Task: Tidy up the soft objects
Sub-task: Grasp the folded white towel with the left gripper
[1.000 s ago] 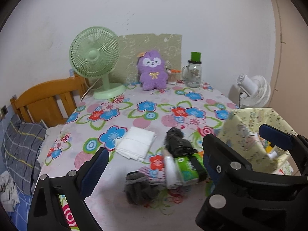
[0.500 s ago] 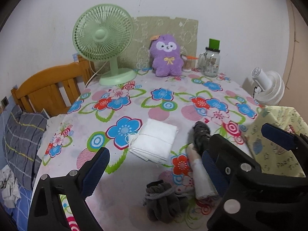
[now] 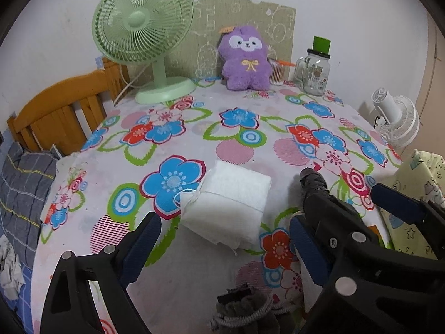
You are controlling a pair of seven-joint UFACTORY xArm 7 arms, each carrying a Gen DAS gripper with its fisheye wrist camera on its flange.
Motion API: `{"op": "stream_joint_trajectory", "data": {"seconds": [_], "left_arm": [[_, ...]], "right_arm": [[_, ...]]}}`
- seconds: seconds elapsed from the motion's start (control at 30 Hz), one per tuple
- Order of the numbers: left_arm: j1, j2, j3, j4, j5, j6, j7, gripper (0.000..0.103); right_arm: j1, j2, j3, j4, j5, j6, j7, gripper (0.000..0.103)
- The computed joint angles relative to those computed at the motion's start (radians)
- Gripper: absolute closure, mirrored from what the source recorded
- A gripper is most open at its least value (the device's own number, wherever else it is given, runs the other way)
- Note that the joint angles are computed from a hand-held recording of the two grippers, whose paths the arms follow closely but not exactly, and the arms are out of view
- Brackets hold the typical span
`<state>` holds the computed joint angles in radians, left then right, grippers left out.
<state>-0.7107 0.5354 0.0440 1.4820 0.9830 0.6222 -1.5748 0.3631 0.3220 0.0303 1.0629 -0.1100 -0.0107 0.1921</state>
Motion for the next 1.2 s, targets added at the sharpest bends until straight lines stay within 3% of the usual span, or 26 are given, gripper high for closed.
{"op": "stream_joint_trajectory", "data": {"seconds": [0.17,0.27,0.33,0.43,0.67,0.77,1.2], "left_arm": [[0.027,0.036,-0.009,0.028,-0.061,-0.027,0.057,0.01],[0.029,0.057,-0.007,0.048,-0.106,-0.026,0.101,0.01],[0.029,0.069,-0.003,0.06,-0.134,-0.027,0.129,0.01],[0.019,0.087,0.008,0.083,-0.16,-0.015,0.162,0.01],[0.016,0.095,0.028,0.105,-0.183,-0.027,0.216,0.01],[0.025,0.11,0.027,0.118,-0.205,-0.045,0.244,0.022],[0.018,0.145,0.047,0.144,-0.269,-0.06,0.299,0.023]], "right_arm": [[-0.031,0.045,0.032,0.05,0.018,0.043,-0.017,0.03],[-0.057,0.071,0.06,0.079,0.039,0.071,-0.034,0.04],[-0.071,0.084,0.076,0.093,0.053,0.088,-0.046,0.052],[-0.085,0.1,0.09,0.109,0.075,0.108,-0.057,0.059],[-0.115,0.115,0.128,0.131,0.117,0.096,-0.097,0.061],[-0.127,0.125,0.145,0.144,0.133,0.103,-0.12,0.061],[-0.08,0.143,0.096,0.162,0.12,0.111,-0.119,0.062]]}}
